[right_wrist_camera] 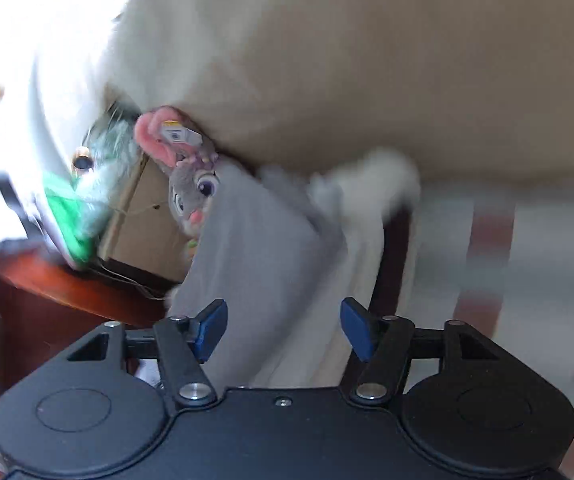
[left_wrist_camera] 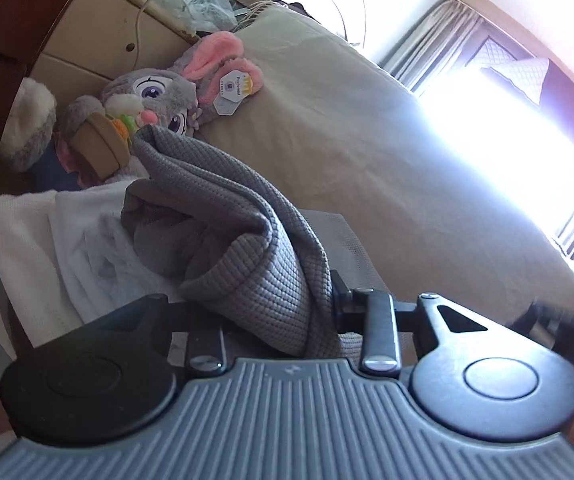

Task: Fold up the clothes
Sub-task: 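Lift the folded shirt with both grippers and carry it toward the clothes stack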

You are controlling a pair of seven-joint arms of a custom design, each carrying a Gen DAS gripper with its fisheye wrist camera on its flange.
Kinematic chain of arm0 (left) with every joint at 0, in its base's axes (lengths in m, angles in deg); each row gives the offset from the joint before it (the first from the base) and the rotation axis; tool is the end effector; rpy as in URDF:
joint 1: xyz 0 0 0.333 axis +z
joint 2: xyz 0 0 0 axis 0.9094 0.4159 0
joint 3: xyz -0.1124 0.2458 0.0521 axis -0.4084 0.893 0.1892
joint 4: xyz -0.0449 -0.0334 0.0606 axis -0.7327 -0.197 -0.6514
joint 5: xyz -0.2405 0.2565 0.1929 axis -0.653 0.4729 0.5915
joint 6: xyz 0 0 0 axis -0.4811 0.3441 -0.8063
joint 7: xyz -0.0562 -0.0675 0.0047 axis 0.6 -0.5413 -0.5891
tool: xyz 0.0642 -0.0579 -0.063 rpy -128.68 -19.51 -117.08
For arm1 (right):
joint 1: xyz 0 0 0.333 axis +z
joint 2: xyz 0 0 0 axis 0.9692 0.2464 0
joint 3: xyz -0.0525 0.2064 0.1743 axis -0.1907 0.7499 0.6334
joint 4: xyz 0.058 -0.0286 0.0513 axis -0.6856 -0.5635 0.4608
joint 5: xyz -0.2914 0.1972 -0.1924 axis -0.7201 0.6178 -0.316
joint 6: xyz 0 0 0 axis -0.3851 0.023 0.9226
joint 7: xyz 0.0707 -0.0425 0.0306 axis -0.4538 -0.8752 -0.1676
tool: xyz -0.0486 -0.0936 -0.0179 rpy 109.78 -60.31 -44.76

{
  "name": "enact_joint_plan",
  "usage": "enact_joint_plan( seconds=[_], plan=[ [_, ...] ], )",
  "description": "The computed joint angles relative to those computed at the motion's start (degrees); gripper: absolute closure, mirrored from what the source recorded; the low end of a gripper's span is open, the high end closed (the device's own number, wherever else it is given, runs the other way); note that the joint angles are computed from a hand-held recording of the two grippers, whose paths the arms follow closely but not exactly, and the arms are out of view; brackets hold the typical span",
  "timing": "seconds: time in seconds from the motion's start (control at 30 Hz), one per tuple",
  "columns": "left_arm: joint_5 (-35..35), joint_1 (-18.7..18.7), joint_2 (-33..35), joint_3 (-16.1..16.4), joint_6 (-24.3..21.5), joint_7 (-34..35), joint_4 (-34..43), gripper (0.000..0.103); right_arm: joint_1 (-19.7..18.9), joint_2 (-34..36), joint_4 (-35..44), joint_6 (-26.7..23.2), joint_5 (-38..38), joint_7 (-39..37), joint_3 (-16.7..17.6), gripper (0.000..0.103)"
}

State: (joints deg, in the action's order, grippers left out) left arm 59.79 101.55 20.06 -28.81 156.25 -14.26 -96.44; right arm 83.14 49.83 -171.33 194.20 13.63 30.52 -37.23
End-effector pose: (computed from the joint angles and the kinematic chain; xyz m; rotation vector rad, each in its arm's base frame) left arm 0.3712 -0.3786 0.4808 -1.9479 0.6316 -1.4653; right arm 0.5807 0.1240 0.5344 -1.5969 1.5025 0.6262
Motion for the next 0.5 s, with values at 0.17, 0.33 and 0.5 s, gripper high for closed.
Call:
enact_joint_plan(
  seconds=[0.17,0.33,0.5],
  plan=[
    [0.4,-0.5,1.1,0.1,-0.4,1.2,0.1,0.070,1.6,1.2,-3.1,6.8,4.1,-1.4,1.7,0.033],
    [1.0,-2.4,2.5,1.2,-1.3,2.6,-0.3,0.066,3.3,4.4,0.3,12.3,11.5,-7.5,3.2,0.032],
    [1.1,-8.6,4.1,7.0,4.8,2.0,-5.0,0.040,4.9,3.8,0.7,18.2,9.1,-15.4,4.8,0.077]
  ],
)
